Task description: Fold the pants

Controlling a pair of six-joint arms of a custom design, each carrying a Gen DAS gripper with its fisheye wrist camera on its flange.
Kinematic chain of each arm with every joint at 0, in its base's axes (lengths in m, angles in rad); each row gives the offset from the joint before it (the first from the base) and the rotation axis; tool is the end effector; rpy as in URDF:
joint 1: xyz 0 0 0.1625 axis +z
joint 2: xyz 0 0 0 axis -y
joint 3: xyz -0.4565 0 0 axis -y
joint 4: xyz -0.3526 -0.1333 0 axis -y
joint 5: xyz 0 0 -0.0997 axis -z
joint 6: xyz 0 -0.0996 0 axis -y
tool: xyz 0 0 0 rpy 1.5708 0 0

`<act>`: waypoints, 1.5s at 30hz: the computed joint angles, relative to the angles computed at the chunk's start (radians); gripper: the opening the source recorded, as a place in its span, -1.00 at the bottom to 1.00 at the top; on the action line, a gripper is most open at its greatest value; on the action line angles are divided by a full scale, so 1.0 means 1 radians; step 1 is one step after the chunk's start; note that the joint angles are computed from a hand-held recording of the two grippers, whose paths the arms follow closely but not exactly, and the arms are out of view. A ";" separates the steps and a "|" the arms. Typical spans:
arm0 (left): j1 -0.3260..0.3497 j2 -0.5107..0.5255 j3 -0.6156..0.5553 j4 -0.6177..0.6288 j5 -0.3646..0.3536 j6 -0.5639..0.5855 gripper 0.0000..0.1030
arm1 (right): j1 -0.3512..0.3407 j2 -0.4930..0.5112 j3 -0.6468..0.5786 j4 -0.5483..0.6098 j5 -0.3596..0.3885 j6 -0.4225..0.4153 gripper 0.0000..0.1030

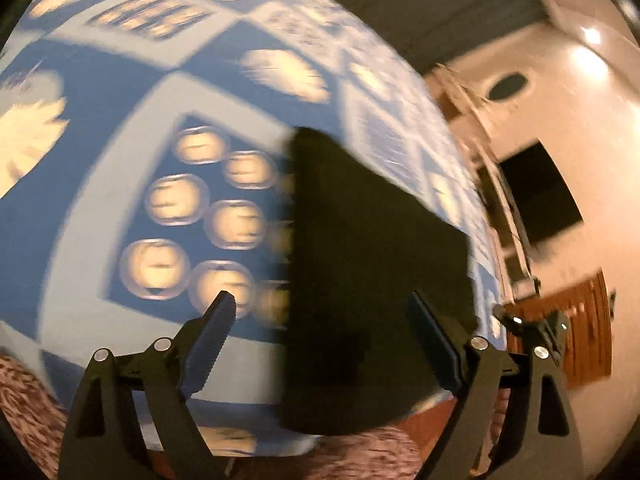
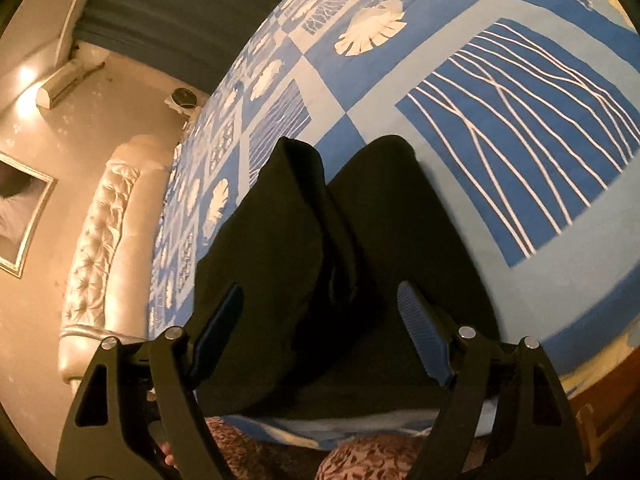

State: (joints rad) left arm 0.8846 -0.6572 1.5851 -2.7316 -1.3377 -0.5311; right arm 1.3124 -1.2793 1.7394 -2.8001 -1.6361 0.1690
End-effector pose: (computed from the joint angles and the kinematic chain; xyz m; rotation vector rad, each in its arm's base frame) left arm -0.3176 -0.6345 0.0879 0.1942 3.0377 -0.4959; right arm -0.0276 -0.6008 0.4411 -0.6360 -2.7543 1.1388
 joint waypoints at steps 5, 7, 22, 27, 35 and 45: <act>0.062 -0.007 0.029 -0.046 -0.076 -0.051 0.67 | 0.031 0.046 -0.056 0.051 -0.093 -0.037 -0.03; 0.061 -0.005 0.035 -0.061 -0.078 -0.053 0.69 | 0.034 0.053 -0.066 0.075 -0.107 -0.044 -0.41; 0.091 -0.002 0.077 -0.174 -0.158 -0.015 0.80 | 0.039 -0.030 -0.023 0.042 -0.006 -0.083 -0.79; 0.093 -0.010 0.073 -0.151 -0.174 -0.025 0.80 | 0.012 -0.081 0.021 0.050 -0.047 -0.096 -0.80; 0.081 -0.014 0.086 -0.151 -0.184 -0.004 0.80 | -0.052 -0.098 0.070 0.041 -0.042 -0.084 -0.79; 0.080 0.011 0.084 -0.161 -0.324 -0.053 0.80 | -0.085 -0.138 0.087 0.066 0.028 -0.053 -0.62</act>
